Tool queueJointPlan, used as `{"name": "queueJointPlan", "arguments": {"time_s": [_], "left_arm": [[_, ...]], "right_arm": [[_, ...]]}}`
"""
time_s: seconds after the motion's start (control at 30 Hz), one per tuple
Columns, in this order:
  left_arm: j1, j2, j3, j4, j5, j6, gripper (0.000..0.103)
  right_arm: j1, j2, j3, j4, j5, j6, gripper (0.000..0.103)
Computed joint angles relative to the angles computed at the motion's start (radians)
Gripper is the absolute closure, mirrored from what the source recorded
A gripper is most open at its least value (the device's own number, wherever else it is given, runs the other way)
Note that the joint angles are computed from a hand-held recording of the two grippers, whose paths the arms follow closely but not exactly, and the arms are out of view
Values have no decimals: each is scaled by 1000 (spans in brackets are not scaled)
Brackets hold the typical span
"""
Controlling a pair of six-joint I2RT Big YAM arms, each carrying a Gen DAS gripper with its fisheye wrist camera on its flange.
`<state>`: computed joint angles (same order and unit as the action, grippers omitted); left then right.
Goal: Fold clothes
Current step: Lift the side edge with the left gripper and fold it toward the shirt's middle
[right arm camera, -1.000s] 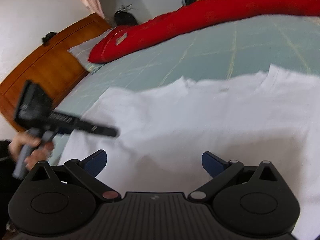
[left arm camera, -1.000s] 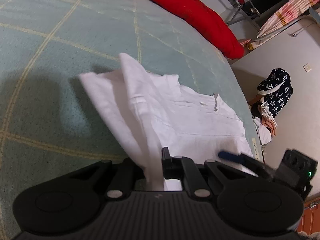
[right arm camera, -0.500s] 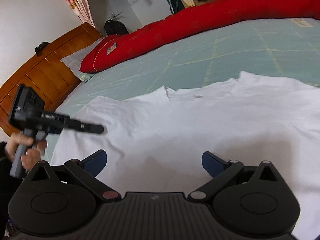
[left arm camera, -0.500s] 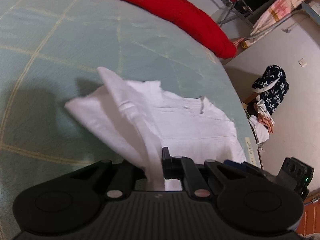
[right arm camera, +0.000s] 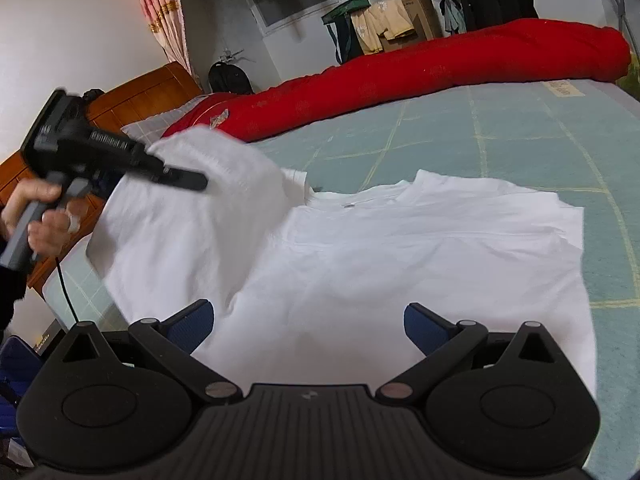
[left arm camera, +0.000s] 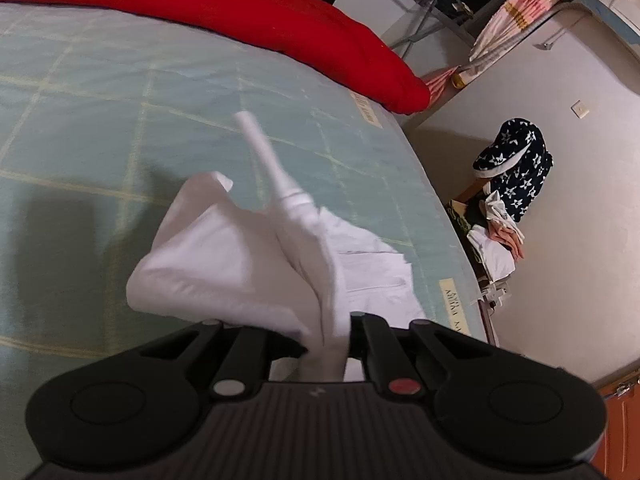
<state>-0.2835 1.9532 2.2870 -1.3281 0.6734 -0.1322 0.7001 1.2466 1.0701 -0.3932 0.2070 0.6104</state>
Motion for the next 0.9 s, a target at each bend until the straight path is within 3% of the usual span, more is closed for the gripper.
{"name": "queueJointPlan", "arguments": {"time_s": [0.43,0.9], "left_arm": [[-151,74,162,-28,-102,-146,96],[-276,259,430,-193,-214,-155,96]], "right_arm": [[-13,-197,-169,10,73,67,0],[-16,-376,-293,-22,169,132,0]]}}
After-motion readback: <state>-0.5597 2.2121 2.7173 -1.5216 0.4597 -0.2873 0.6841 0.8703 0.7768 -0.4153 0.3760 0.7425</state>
